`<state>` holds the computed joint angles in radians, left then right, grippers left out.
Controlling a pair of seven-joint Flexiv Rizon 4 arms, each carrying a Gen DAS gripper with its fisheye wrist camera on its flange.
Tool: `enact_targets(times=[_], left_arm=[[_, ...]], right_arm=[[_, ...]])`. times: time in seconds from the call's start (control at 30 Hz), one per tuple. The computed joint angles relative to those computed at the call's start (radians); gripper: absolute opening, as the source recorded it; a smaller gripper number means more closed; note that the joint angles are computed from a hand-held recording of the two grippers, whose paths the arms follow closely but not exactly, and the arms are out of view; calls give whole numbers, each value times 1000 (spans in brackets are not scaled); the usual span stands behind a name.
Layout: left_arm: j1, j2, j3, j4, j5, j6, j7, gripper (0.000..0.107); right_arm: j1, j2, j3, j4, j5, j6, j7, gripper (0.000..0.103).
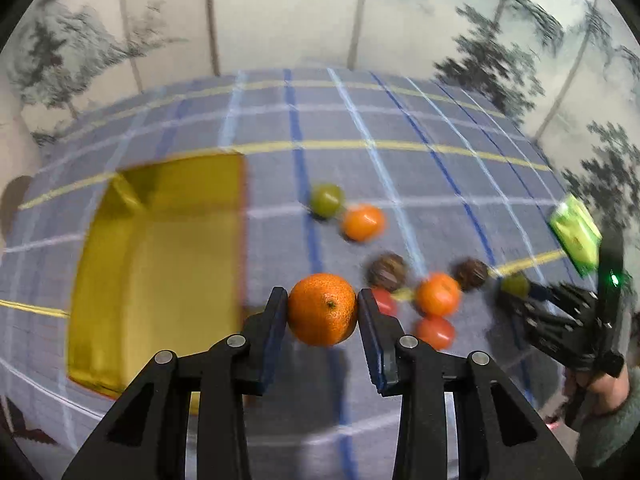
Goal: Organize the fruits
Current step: 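Lift the mandarin with left tool into the gold tin and open it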
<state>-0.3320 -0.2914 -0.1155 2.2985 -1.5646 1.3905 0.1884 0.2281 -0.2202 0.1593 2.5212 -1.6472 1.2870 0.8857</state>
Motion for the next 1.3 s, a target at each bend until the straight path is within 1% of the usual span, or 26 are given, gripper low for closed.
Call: enact_targets(times=[0.07,0.17,0.27,0.33,0.37,0.43,0.5,0.57,0.6,0.8,0.97,1.03,1.1,1.2,1.3], left_arm=[[9,-30,9,-46,-40,38,41,37],[13,-101,30,-121,-89,109,93,37],[30,-175,53,-173,-64,158,75,37],[54,-219,55,-194,-25,184,42,37],[73,-239,57,-197,26,190,-1,37],[100,-260,52,-192,97,194,-64,37],[119,-280,63,-188,181,192,-137,37],[139,-291,60,-182,227,192,-173,37],[166,-287,22,-178,194,207,-140,37],[257,-285,-94,-167,178,269,-95,37],[325,-277,-173,-147,207,303,-112,37],[337,-276,-177,-140,243,302,-143,37],[360,-275,-203,-131,260,316,-153,38],[413,-276,-266,-117,274,346,-156,38],[486,-281,-352,-98,299,388,-163,38]], right_arm=[[3,-2,2,-1,16,-3,-13,35],[16,-3,3,0,52,-13,-38,35],[28,-3,1,0,74,-20,-50,35],[34,-2,-1,1,86,-21,-57,35],[35,-2,-3,1,86,-21,-57,35],[40,-2,-3,2,100,-23,-68,35],[44,-1,-4,2,111,-23,-74,35],[49,-1,-5,2,124,-26,-84,35],[49,0,-8,2,119,-24,-80,35],[55,0,-10,4,133,-25,-90,35],[57,-3,-11,4,138,-29,-91,35],[60,-3,-9,5,153,-31,-101,34],[65,-1,-9,5,167,-32,-107,34],[71,1,-9,6,178,-32,-110,34],[76,2,-10,5,187,-35,-112,34]])
